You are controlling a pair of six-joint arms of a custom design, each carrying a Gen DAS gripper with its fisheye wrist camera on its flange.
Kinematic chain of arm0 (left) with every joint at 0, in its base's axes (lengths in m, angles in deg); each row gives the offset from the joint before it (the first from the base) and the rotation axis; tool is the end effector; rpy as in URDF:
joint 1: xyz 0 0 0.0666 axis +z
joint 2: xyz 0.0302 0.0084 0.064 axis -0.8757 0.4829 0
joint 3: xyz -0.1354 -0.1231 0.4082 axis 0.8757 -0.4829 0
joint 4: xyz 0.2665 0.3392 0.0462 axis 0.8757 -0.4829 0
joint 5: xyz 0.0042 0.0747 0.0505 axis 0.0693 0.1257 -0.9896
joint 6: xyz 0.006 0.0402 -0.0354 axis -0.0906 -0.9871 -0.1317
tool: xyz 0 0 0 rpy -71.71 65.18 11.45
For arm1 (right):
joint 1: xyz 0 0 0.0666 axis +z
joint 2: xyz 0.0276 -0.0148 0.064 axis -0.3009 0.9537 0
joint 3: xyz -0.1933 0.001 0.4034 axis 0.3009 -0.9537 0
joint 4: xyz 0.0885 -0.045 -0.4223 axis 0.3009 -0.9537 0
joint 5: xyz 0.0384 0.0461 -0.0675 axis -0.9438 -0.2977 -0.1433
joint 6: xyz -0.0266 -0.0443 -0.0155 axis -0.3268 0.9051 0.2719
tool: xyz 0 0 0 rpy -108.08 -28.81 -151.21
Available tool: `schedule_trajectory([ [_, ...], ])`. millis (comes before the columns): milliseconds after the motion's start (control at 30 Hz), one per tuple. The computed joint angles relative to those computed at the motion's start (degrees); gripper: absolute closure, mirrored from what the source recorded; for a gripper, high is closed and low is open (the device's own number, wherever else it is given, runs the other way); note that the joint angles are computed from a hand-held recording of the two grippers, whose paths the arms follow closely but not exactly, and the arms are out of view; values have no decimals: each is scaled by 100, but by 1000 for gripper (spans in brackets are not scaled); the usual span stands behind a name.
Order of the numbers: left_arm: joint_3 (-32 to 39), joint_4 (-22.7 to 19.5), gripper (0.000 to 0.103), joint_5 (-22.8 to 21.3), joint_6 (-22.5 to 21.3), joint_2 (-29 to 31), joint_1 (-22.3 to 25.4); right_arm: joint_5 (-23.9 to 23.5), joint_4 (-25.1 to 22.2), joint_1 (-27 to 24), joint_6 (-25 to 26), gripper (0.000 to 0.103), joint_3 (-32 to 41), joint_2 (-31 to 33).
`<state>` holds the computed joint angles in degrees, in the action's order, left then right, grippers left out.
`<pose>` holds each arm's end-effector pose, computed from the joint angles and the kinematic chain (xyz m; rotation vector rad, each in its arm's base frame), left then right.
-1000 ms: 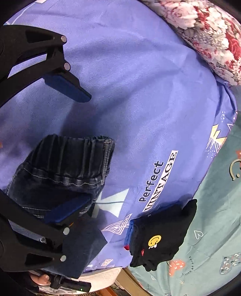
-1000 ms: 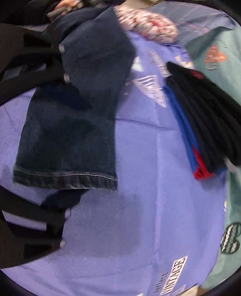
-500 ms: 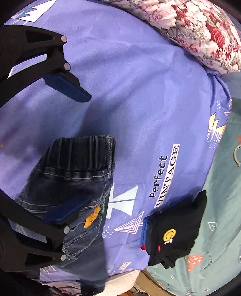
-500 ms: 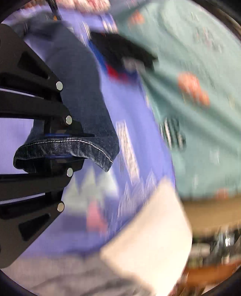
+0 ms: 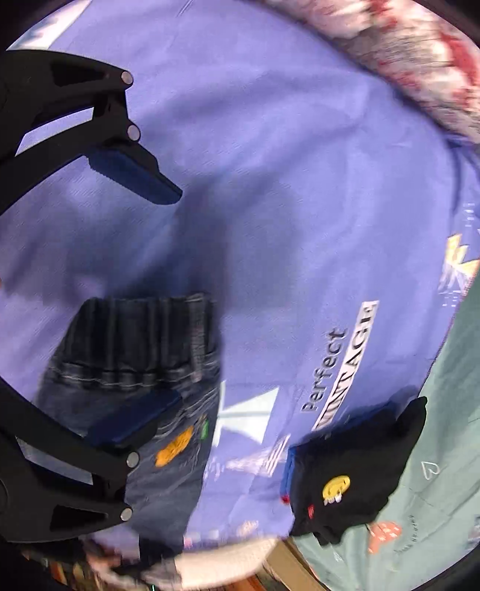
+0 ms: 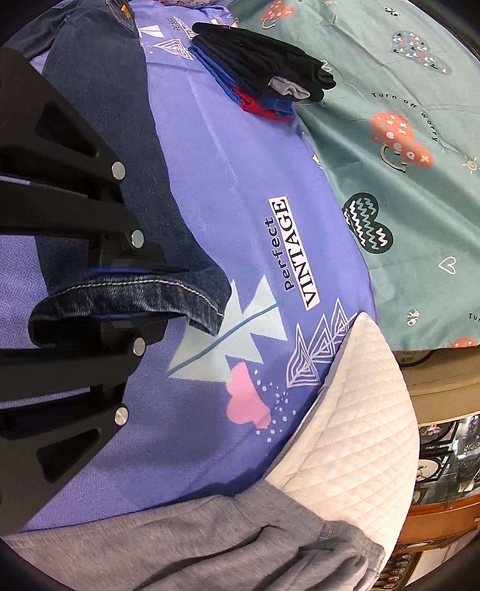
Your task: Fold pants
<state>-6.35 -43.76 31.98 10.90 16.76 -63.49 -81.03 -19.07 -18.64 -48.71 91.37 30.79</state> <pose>0.4396 -0.0239 0.3535 -0.6039 2.5615 -0.4029 0.5562 -0.0071 0.3548 0.1586 2.2711 0.2209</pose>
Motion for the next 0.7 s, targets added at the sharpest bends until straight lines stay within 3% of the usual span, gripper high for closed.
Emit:
schedule_trajectory([
  [133, -375, 561, 2, 1162, 528, -10, 332, 148, 21, 85, 145, 83, -1, -1],
  [300, -553, 1471, 2, 2131, 815, -250, 393, 279, 77, 114, 207, 82, -37, -21],
  [600, -299, 1194, 2, 2124, 580, -173, 253, 382, 124, 162, 311, 75, -64, -31],
  [700, 30, 592, 2, 1966, 181, 221, 164, 386, 125, 165, 321, 75, -64, -28],
])
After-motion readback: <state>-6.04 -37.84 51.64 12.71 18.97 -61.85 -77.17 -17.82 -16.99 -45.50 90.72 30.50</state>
